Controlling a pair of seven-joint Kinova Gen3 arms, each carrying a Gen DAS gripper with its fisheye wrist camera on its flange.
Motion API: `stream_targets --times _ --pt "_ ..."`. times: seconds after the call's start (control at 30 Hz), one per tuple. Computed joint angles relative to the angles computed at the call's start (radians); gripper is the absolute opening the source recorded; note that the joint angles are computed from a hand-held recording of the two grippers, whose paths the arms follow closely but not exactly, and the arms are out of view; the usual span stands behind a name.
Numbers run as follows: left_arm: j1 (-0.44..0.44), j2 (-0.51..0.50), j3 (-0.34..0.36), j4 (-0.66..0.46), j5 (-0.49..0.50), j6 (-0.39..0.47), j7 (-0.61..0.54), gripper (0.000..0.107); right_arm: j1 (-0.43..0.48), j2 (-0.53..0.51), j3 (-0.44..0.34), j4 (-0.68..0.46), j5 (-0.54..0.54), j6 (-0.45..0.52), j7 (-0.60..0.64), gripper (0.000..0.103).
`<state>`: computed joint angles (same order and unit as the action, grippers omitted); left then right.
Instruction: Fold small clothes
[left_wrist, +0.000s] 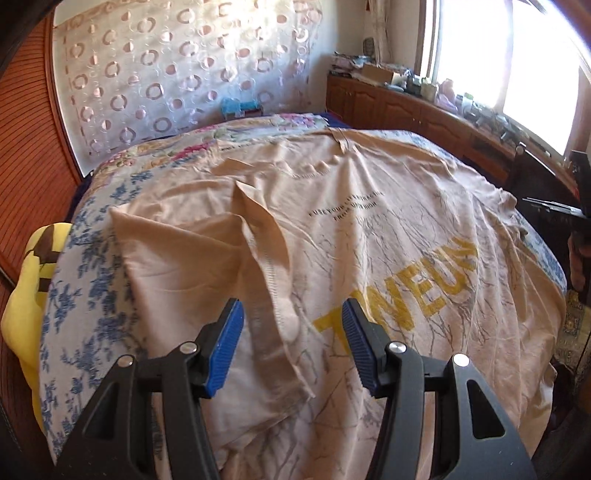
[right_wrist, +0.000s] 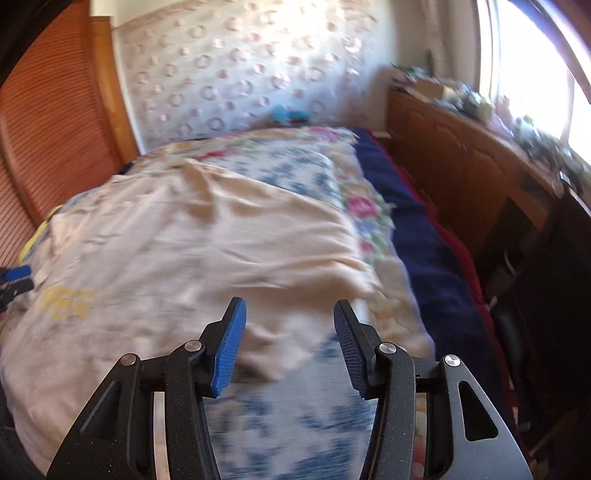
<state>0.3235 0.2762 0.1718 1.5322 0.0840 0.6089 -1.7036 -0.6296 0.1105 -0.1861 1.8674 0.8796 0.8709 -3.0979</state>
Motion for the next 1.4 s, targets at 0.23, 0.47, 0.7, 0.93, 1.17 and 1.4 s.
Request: stream_targets --times 0.23,0.47,0.7,0.93,1.17,1.4 --pt "0.049 0.027 -0.025 -0.011 -0.076 0.013 0.053 0.055 0.086 -0.031 0.031 0.05 -0.081 -0.122 0.028 0.05" --pt "0.061 0.036 -0.024 -0.013 -0.12 0.008 0.08 0.057 0.159 -0.018 0.054 0.034 -0.204 -0.212 0.139 0.05" --pt "0.063 0.039 -0.023 -0.013 -0.121 0.005 0.085 0.058 0.15 -0.013 0.064 0.019 -0.199 -0.164 0.164 0.012" --pt "0.063 0.04 -0.026 -0.016 -0.125 0.007 0.083 0.058 0.094 -0.041 0.029 0.016 -0.016 -0.083 0.057 0.001" --pt "0.063 0.039 -0.026 -0.017 -0.128 0.008 0.083 0.059 0.061 -0.01 0.004 -0.082 0.034 -0.037 0.117 0.0" --pt "0.064 0.04 -0.027 -0.017 -0.129 0.008 0.084 0.059 0.028 0.042 0.034 -0.141 0.022 0.049 0.091 0.035"
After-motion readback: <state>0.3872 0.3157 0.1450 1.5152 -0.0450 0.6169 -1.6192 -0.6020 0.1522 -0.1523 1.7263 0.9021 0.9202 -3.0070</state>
